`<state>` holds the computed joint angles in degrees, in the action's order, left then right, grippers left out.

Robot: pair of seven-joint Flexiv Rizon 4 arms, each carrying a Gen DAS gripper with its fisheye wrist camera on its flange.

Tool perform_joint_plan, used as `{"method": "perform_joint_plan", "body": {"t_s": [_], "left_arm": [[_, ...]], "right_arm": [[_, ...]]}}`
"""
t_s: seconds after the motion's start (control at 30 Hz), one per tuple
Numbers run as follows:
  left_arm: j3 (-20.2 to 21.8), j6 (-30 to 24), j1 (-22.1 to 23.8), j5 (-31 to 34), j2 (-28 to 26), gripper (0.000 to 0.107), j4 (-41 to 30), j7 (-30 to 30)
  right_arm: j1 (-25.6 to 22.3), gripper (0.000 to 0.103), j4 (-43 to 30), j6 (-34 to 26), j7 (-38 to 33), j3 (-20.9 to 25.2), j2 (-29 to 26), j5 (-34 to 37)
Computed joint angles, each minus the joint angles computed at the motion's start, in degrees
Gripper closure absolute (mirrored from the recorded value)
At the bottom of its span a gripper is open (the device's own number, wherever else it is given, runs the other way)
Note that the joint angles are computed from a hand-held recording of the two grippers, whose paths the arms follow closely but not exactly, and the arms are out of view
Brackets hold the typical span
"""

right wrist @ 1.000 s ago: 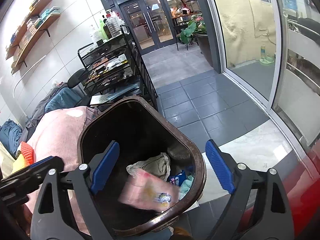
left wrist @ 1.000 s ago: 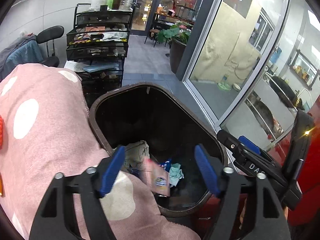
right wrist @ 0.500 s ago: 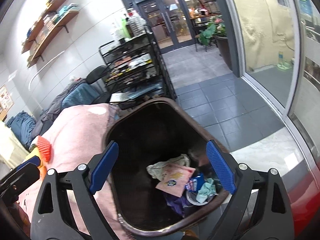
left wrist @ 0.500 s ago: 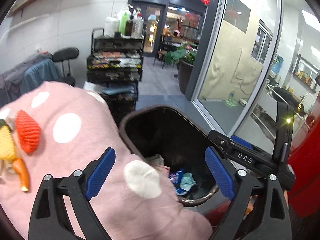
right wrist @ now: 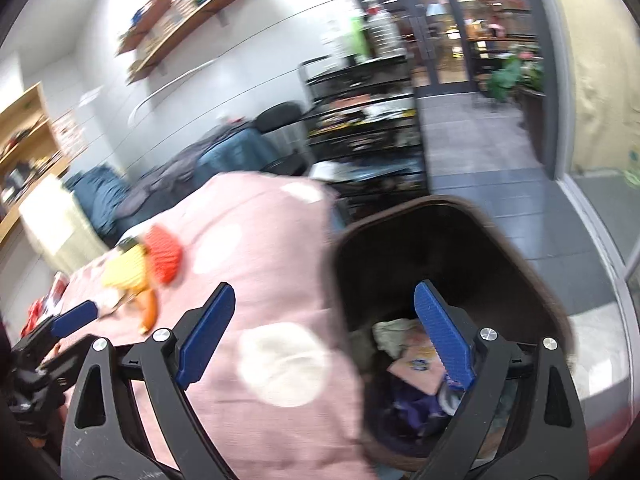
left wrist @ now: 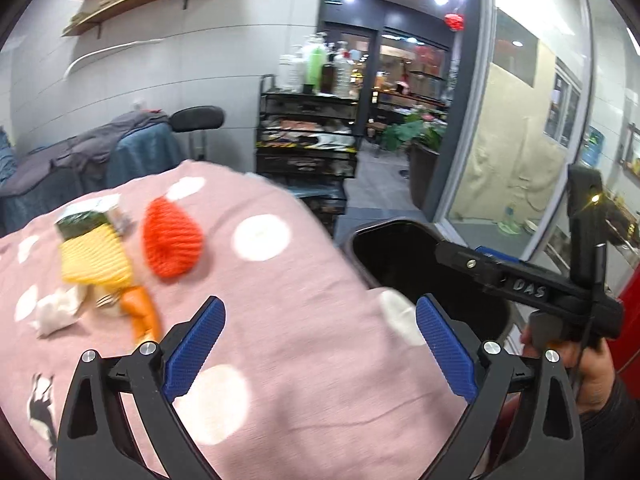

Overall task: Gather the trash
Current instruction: 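Move both open grippers back over the remaining trash on the table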

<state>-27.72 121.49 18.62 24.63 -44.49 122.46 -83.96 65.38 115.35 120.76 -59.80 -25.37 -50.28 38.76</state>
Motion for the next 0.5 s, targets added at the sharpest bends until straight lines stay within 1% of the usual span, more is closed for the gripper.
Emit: {"method": "perform_joint_plan", "body": {"t_s": [0.07, 0.2, 0.3, 0.43, 0.5], "left_arm": [[1.47, 0.5, 0.61, -0.96, 0.28, 0.012, 0.51, -0.58], [4.44, 2.32, 2.43, -2.22, 0.76, 0.012, 1.77, -2.49], [6.32, 2.45, 4.42, -2.79, 0.95, 0.012, 1.93, -4.01], [9.77, 2.4, 4.84, -4.87, 1.31, 0.012, 1.42, -5.02], [11.17, 1.97, 5.44, -5.52, 1.26, 0.012, 0.81, -4.98]], "right_arm": [[-1.95, 0.013, -1.46, 0.0, -0.87, 2.49, 0.65, -3.69], [-2.73, 0.013, -4.6, -2.63, -2.68, 4.03, 0.86, -8.89], [-6.71, 0.013, -7.48, -4.26, -2.94, 8.41, 1.29, -15.09], [-5.77, 0.013, -10.87, -8.29, -2.77, 6.91, 0.23, -19.58], [-6.26, 0.013, -13.07, -10.28, -2.33, 7.0, -0.51, -22.88]]}}
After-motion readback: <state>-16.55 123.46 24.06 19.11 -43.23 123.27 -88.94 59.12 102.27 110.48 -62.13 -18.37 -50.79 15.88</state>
